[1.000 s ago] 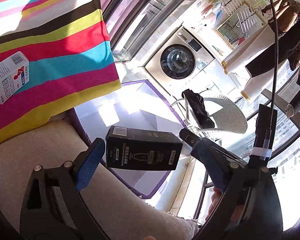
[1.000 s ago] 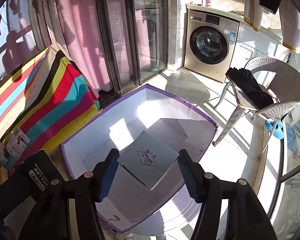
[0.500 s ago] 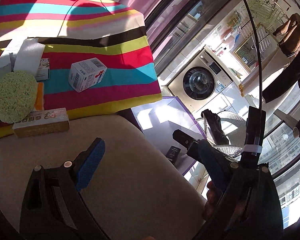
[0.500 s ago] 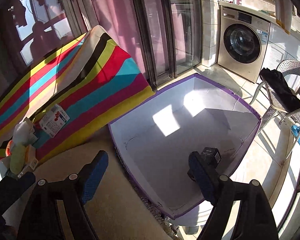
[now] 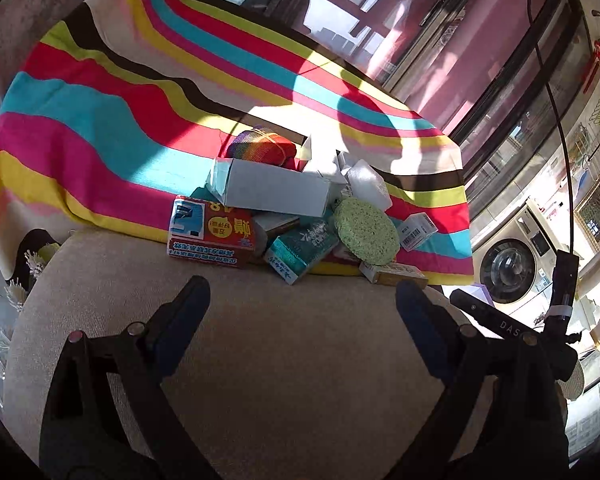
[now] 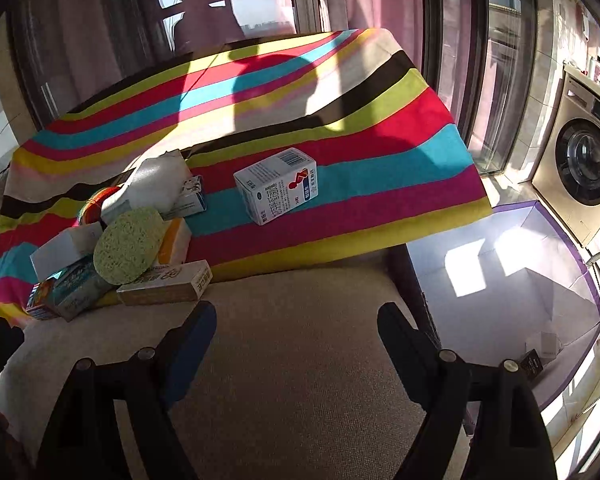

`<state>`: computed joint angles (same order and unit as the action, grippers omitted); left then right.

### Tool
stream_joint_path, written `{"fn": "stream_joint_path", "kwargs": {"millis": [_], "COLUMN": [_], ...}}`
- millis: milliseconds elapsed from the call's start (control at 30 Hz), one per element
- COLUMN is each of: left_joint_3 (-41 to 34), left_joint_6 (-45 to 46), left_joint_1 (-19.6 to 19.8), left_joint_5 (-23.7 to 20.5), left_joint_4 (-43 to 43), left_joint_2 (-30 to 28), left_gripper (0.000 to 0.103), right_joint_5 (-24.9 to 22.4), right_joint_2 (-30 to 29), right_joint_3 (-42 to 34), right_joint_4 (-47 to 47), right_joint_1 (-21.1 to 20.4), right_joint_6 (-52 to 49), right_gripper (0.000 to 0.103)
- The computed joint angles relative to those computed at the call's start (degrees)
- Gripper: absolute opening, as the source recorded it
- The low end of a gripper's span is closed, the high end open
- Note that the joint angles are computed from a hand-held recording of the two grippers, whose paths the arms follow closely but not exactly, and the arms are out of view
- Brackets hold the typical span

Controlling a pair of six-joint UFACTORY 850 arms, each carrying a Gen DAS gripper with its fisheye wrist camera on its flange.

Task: Organize objects
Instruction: 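Return to the sofa and grasp the red printed package with left tool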

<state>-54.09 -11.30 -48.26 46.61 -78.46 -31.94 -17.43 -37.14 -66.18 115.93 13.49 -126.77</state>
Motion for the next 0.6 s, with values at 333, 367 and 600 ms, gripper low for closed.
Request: {"fn": "stream_joint_path", "kwargs": {"millis": [333,367,600], "left_joint_3": [-1.5,-2.0,-4.8], "left_joint_6": [13.1,14.9,24.0], "left_joint_1": [5.2,5.8,9.0], "left_joint_5": [-7.4,-8.2,-11.7], "left_joint_4": [-12.3,-13.4,-18.1], "left_joint_2": [-0.1,-0.5,-2.6], "left_gripper": [0.095,0.095,0.090], "right_joint_5": [0.4,0.7,0.5], "right_joint_2": [-3.1,-3.4,-5.3], "right_joint_3": [-4.5,-5.0,-7.2], "right_joint_4": [-5.1,-4.9,-8.7], "right_joint_1": [1.2,1.4,1.4], "right_joint_6": [7.9,7.9,12.7], "right_gripper": [0.084,0.084,0.084]}}
